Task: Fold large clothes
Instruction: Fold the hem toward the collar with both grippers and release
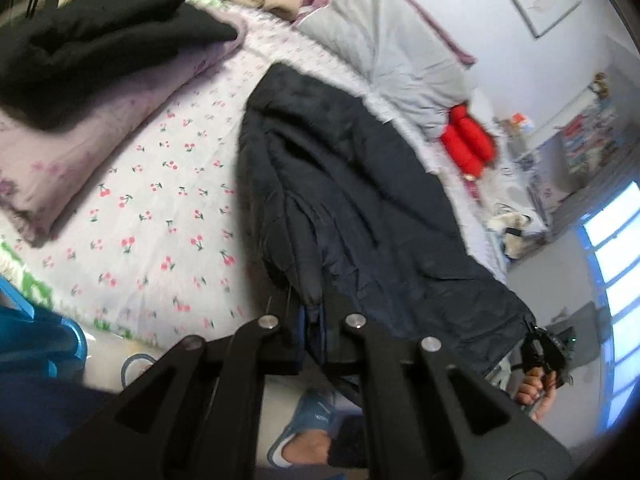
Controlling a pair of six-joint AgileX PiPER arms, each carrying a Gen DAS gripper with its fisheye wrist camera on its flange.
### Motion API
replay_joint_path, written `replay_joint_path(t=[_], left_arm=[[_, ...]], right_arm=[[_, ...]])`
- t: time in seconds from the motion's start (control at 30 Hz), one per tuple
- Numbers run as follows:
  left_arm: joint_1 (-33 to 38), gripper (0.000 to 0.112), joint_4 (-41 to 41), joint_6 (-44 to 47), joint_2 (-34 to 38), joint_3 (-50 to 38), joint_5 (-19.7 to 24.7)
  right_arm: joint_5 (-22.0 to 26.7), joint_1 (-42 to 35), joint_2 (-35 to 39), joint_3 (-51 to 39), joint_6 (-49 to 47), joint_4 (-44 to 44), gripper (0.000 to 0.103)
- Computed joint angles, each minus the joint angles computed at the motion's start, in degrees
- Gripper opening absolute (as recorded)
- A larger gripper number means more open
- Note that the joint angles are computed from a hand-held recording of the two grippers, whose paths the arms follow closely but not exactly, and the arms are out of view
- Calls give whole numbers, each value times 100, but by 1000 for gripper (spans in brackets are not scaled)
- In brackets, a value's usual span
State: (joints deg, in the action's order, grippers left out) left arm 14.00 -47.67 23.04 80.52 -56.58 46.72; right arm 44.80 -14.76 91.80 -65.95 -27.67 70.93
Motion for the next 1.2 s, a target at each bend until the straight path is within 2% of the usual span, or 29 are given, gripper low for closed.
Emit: replay_joint_path(t=[0.07, 0.2, 0.3, 0.4, 0.5, 0.57, 0.63, 0.7, 0.73, 0.77, 0.8, 0.87, 0.93, 1.0, 1.07, 1.2], left_arm=[[275, 6, -89, 80, -444, 12, 420], [636, 6, 5, -104, -1121, 3, 809], [601, 6, 138, -282, -1390, -46, 829], [462, 6, 249, -411, -1307, -267, 709], [195, 7, 384, -836, -746, -774, 410], [-94, 7, 807, -1363, -233, -1215, 65], [-330, 11, 1102, -1760, 540, -1909, -22], [-525, 21, 1559, -2425, 1485, -2873, 27], [-575, 24, 1721, -2610, 1842, -3266, 102], [-638, 35, 1902, -2741, 2368, -3839, 123], [-685, 55, 2169, -2957, 2807, -4391, 245], [-733, 78, 2691, -3348, 3359, -5027, 266], [-720, 78, 2940, -3527, 3690, -5309, 225], [-634, 79, 2843, -3378, 4006, -5399, 179], [-570, 79, 2724, -3224, 4333, -5598, 400], [-498, 79, 2610, -3436, 5200, -6714, 1225]], right_arm=[[146, -209, -597, 484, -268, 353, 4], [422, -702, -1428, 899, -263, 385, 4], [710, -1060, -1794, 924, -233, 365, 4], [650, -974, -1877, 647, -134, 159, 4], [265, -470, -1277, 0, 33, 24, 4], [33, -193, -582, -628, 251, -9, 4], [-300, 120, 143, -1359, 926, -474, 8], [-596, 368, 1010, -2279, 2000, -1242, 10], [-637, 446, 1307, -2671, 2572, -1719, 19], [-739, 540, 1724, -3138, 3145, -2291, 24], [-753, 614, 2027, -3512, 3718, -2864, 30], [-675, 742, 2596, -4209, 4781, -4010, 39], [-813, 857, 2718, -4300, 5582, -5156, 60], [-770, 932, 2781, -4370, 6249, -6033, 63], [-442, 875, 3098, -4780, 6037, -5994, 65], [1064, 957, 4325, -6758, 5498, -6112, 65]])
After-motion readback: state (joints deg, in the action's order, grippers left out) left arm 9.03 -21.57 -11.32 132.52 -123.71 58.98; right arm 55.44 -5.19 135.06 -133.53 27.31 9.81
